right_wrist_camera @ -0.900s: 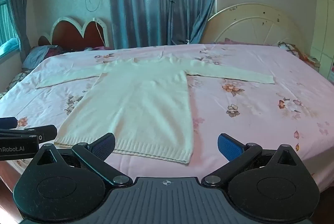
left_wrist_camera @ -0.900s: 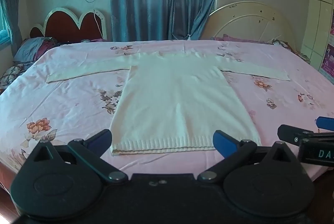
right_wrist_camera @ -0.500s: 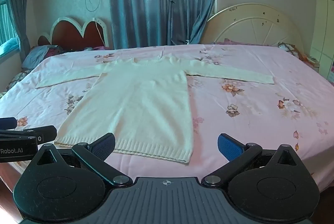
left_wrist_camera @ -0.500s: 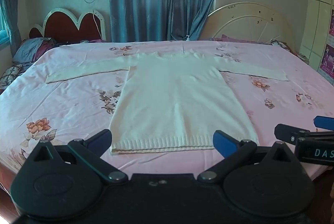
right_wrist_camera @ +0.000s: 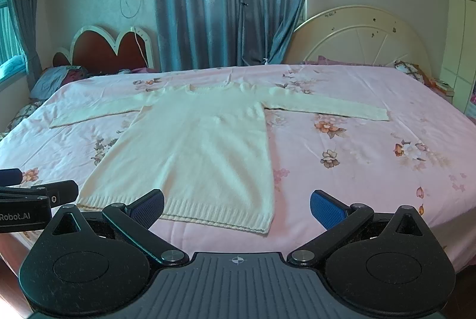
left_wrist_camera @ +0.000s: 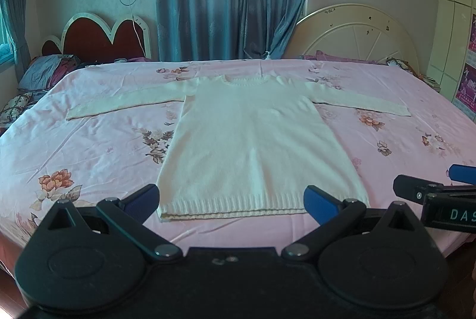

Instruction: Fold small clothes

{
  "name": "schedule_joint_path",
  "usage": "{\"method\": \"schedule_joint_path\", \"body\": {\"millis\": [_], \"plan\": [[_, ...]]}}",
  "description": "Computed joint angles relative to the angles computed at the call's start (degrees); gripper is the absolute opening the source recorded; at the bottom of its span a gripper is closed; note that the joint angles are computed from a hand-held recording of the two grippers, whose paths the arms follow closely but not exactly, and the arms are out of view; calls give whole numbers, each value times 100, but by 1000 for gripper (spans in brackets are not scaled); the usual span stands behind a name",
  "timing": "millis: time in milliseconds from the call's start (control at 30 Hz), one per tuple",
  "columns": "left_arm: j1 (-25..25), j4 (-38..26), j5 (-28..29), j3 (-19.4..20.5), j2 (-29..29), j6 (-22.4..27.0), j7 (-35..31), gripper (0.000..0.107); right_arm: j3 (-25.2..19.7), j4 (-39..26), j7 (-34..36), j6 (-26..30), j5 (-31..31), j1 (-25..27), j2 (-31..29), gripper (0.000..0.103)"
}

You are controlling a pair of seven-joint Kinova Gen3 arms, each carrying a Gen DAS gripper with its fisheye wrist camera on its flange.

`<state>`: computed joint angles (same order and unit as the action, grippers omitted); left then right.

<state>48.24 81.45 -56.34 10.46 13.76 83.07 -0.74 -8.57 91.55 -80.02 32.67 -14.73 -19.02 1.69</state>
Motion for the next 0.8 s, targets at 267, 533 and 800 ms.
{"method": "schedule_joint_path", "body": {"millis": [267,533,800], "plan": [[17,-104,-2,-16,52,104,-57,103,-10,5,-108,-14,92,-33,-2,103],[21,-106,5,-50,52,85,-63,103,-4,-17,-105,-4,85,-27,2,103],[20,-109,-11,-44,49,93,-81,103,4,-14,-58,8,44,-12,-16,103]]}}
